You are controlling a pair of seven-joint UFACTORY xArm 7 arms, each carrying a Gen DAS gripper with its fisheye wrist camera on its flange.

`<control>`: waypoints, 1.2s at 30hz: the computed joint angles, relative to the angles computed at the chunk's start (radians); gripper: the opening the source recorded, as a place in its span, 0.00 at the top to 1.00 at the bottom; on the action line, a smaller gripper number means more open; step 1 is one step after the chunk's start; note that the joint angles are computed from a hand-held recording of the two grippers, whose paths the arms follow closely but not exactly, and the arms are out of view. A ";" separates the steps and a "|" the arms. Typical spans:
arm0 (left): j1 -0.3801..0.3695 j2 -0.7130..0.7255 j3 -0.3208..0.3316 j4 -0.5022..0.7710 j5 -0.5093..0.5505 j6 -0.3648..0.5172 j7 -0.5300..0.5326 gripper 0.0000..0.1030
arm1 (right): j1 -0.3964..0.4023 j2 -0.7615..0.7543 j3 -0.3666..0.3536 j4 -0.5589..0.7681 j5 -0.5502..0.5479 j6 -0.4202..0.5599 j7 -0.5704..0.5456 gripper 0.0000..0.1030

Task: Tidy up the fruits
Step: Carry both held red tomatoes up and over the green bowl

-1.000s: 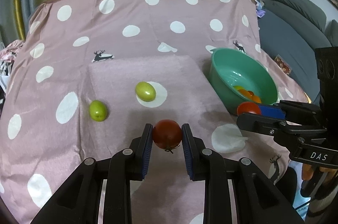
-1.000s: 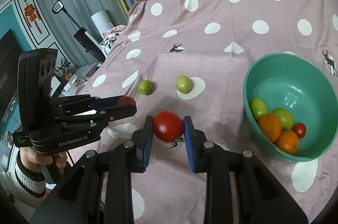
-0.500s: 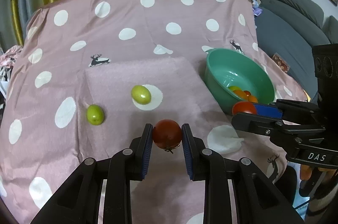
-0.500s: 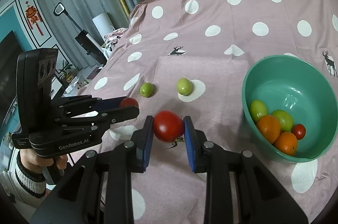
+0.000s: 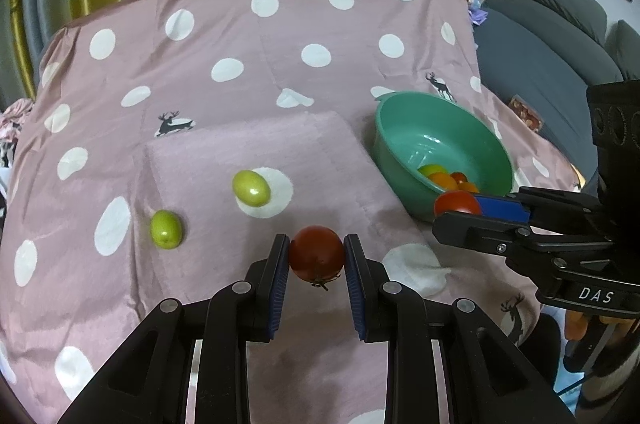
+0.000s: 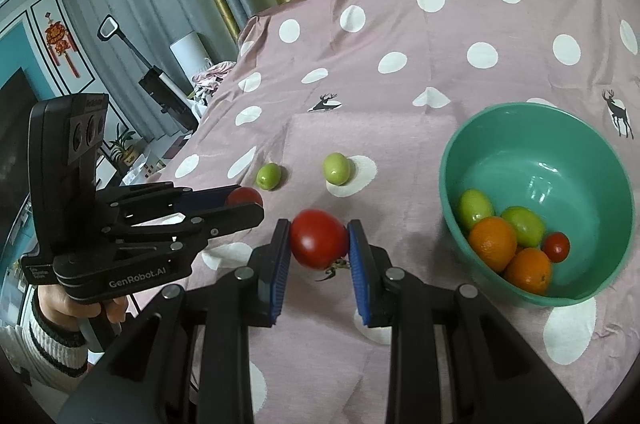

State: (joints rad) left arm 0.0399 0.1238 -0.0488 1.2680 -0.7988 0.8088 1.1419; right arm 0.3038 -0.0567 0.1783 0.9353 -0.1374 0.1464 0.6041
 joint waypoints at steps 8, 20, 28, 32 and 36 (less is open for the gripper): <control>-0.013 0.005 -0.010 0.008 0.012 -0.007 -0.003 0.74 | -0.010 -0.017 -0.004 -0.023 0.007 -0.016 0.003 0.72; -0.032 0.010 -0.022 0.015 0.021 -0.014 0.000 0.74 | -0.030 -0.047 -0.005 -0.064 0.022 -0.038 0.003 0.72; -0.048 0.019 -0.033 0.026 0.029 -0.017 -0.006 0.74 | -0.055 -0.060 -0.003 -0.085 0.019 -0.050 0.015 0.72; -0.057 0.025 -0.041 0.035 0.033 -0.021 -0.008 0.74 | -0.064 -0.065 -0.004 -0.095 0.019 -0.057 0.019 0.72; -0.064 0.038 -0.049 0.051 0.035 -0.018 -0.007 0.74 | -0.074 -0.070 -0.008 -0.106 0.024 -0.066 0.017 0.72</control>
